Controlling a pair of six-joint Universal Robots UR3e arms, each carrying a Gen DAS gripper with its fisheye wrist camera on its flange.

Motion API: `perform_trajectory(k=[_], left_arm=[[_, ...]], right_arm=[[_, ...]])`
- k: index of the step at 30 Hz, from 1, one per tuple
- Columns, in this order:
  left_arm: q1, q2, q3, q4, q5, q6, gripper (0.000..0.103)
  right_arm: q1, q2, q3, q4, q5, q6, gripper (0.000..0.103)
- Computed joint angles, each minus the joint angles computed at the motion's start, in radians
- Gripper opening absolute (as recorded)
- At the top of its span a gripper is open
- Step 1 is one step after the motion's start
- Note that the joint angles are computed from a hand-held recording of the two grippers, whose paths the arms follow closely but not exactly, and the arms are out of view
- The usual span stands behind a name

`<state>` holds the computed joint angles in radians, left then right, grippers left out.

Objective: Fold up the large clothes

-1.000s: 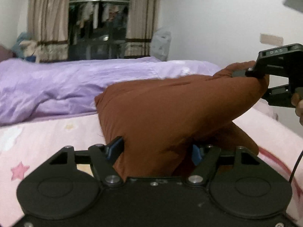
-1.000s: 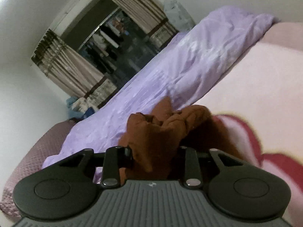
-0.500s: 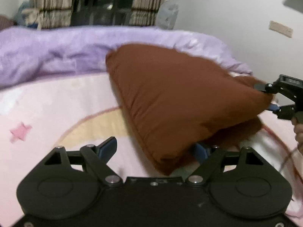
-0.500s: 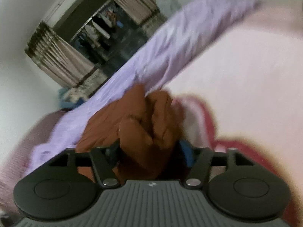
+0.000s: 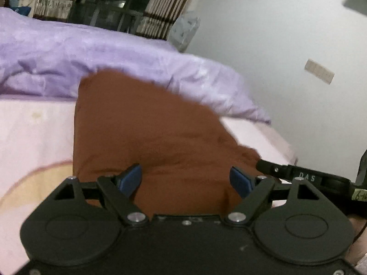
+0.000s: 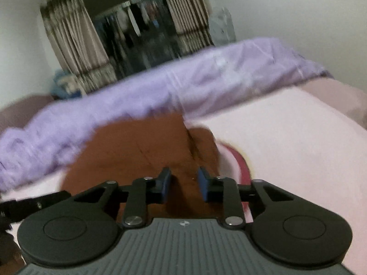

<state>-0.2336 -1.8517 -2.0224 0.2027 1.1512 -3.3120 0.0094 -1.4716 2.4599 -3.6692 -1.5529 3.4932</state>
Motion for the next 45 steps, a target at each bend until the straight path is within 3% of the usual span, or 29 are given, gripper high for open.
perform_trajectory(k=[2,5,9,12,15,19,21,24,27,29,31,36,39,42,44,45], left_arm=[[-0.039,-0.061,-0.007,0.069,0.057,0.031,0.084],[-0.127,-0.148,0.004,0.183,0.196,0.098,0.086],[-0.143,-0.202,0.010,0.261,0.237,0.132,0.086],[-0.091,-0.102,-0.054,0.218,0.159,0.143,0.086],[-0.020,0.036,-0.087,0.127,0.075,0.147,0.090],[0.060,0.083,0.013,0.016,0.062,0.080,0.093],[0.098,0.055,0.109,-0.085,0.074,0.020,0.093],[0.169,-0.012,0.228,-0.237,-0.025,-0.066,0.093],[0.161,-0.086,0.296,-0.295,-0.015,-0.068,0.093],[0.144,-0.141,0.358,-0.322,-0.001,-0.064,0.092],[0.132,-0.145,0.362,-0.317,0.007,-0.080,0.092],[0.093,-0.162,0.372,-0.275,0.039,-0.051,0.093],[0.041,-0.223,0.404,-0.257,0.150,-0.028,0.099],[0.040,-0.241,0.395,-0.237,0.154,-0.012,0.103],[0.057,-0.223,0.386,-0.244,0.129,-0.004,0.102],[0.067,-0.203,0.379,-0.259,0.115,-0.010,0.101]], right_arm=[[-0.028,0.062,0.065,-0.093,0.038,0.002,0.028],[-0.025,0.229,0.133,-0.368,0.035,0.028,0.025],[0.017,0.249,0.115,-0.383,-0.024,0.029,0.025],[0.023,0.137,0.111,-0.250,-0.030,0.000,0.027],[-0.014,-0.054,0.106,-0.065,0.020,-0.033,0.037],[-0.124,-0.174,-0.031,0.139,0.189,-0.062,0.069],[-0.178,-0.137,-0.146,0.245,0.283,-0.073,0.069],[-0.216,-0.005,-0.345,0.434,0.376,-0.067,0.069],[-0.181,0.142,-0.502,0.547,0.335,-0.041,0.069],[-0.168,0.188,-0.538,0.571,0.334,-0.034,0.055],[-0.151,0.169,-0.521,0.554,0.299,-0.033,0.010],[-0.248,0.035,-0.337,0.424,0.375,-0.011,0.001],[-0.222,0.111,-0.342,0.435,0.244,-0.022,0.000],[-0.312,0.189,-0.244,0.286,0.385,0.022,0.000],[-0.369,0.159,-0.149,0.165,0.462,0.030,0.005],[-0.376,0.116,-0.121,0.161,0.459,0.020,0.013]])
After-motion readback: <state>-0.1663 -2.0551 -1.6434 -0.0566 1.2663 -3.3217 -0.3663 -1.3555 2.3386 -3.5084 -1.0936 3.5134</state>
